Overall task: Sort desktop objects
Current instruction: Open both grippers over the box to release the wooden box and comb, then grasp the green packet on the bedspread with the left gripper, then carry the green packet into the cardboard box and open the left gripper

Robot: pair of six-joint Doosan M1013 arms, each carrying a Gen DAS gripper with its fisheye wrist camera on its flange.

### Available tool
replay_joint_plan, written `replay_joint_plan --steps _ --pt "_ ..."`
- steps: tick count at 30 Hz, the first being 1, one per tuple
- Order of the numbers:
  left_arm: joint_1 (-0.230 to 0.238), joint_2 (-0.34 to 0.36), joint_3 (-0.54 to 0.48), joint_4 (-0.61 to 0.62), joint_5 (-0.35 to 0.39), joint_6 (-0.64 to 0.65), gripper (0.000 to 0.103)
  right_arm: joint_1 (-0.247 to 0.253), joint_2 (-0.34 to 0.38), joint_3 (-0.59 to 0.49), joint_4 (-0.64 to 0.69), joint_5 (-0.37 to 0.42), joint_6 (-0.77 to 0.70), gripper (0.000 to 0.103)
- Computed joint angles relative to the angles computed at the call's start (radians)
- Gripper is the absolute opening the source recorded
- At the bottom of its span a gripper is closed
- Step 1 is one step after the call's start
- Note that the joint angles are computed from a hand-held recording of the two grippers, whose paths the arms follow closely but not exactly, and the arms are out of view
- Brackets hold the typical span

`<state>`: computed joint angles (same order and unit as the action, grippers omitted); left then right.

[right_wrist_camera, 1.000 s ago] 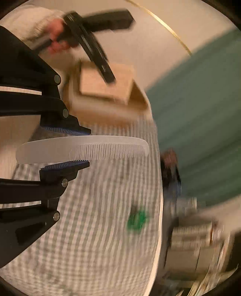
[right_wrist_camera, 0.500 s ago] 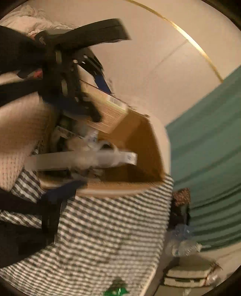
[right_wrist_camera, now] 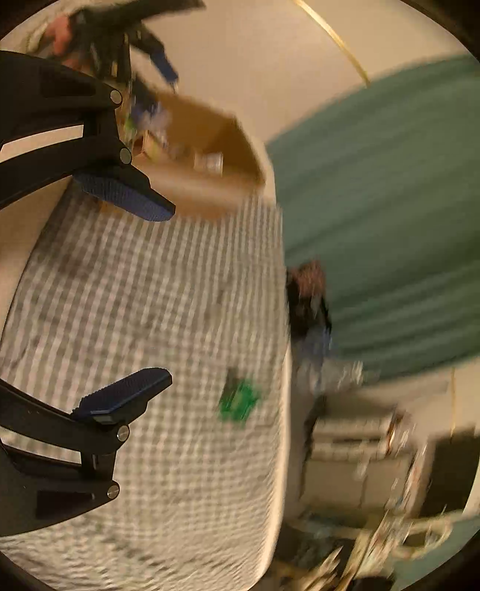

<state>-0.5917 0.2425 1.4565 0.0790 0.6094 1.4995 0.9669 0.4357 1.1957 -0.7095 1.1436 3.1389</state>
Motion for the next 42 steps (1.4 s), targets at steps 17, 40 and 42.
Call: replay_joint_plan --steps 17,40,42 --pt "-0.174 0.159 -0.107 -0.075 0.038 -0.111 0.103 -0.045 -0.157 0.339 0.038 0.01 0.308 0.082" --pt "-0.19 0.666 -0.749 -0.244 0.188 -0.138 0.032 -0.203 -0.08 0.379 0.043 -0.058 0.409 0.082" --pt "-0.185 0.637 -0.702 -0.311 0.171 -0.006 0.032 -0.198 -0.08 0.378 0.043 -0.054 0.413 0.082"
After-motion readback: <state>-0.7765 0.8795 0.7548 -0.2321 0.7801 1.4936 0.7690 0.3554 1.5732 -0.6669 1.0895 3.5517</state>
